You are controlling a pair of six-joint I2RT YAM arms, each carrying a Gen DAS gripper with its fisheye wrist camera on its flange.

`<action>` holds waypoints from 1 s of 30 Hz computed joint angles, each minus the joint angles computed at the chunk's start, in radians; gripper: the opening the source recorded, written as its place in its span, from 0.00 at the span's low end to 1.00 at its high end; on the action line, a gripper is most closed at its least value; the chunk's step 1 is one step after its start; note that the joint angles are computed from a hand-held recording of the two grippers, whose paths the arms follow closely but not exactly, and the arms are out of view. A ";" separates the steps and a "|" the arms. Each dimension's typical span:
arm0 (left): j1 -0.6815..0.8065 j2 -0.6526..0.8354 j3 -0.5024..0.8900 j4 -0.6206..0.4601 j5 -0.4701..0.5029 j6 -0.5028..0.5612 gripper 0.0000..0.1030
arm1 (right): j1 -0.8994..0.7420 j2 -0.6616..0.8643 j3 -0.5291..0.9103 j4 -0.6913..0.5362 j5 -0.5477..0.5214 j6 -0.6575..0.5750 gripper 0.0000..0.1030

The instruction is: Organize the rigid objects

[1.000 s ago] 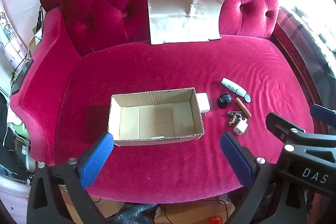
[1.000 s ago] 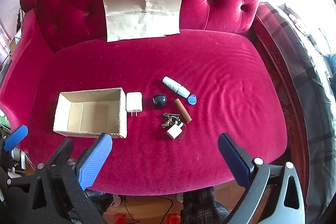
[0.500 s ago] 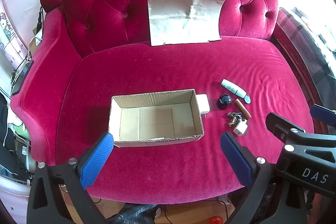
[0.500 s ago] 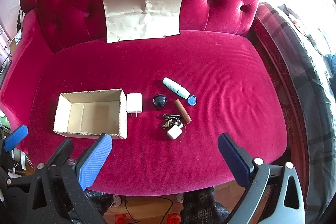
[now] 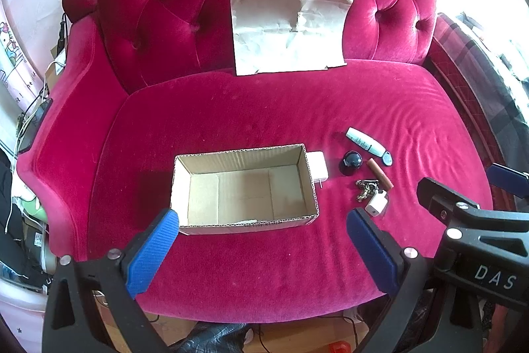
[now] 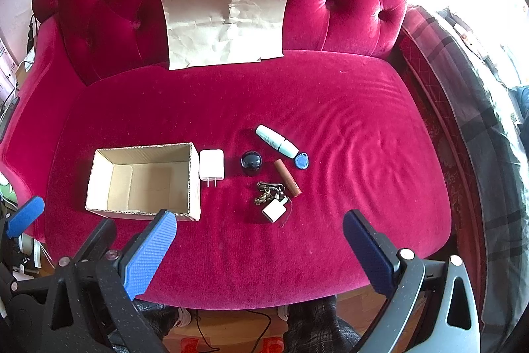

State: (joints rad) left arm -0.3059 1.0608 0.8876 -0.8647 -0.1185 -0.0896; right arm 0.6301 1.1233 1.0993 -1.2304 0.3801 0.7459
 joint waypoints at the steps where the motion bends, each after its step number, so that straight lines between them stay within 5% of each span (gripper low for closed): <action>1: -0.001 0.000 0.002 -0.001 -0.002 0.000 1.00 | 0.001 -0.001 0.002 -0.002 0.001 0.000 1.00; 30: 0.027 0.007 -0.008 0.026 0.020 0.022 1.00 | 0.000 0.019 0.018 0.009 0.003 -0.010 1.00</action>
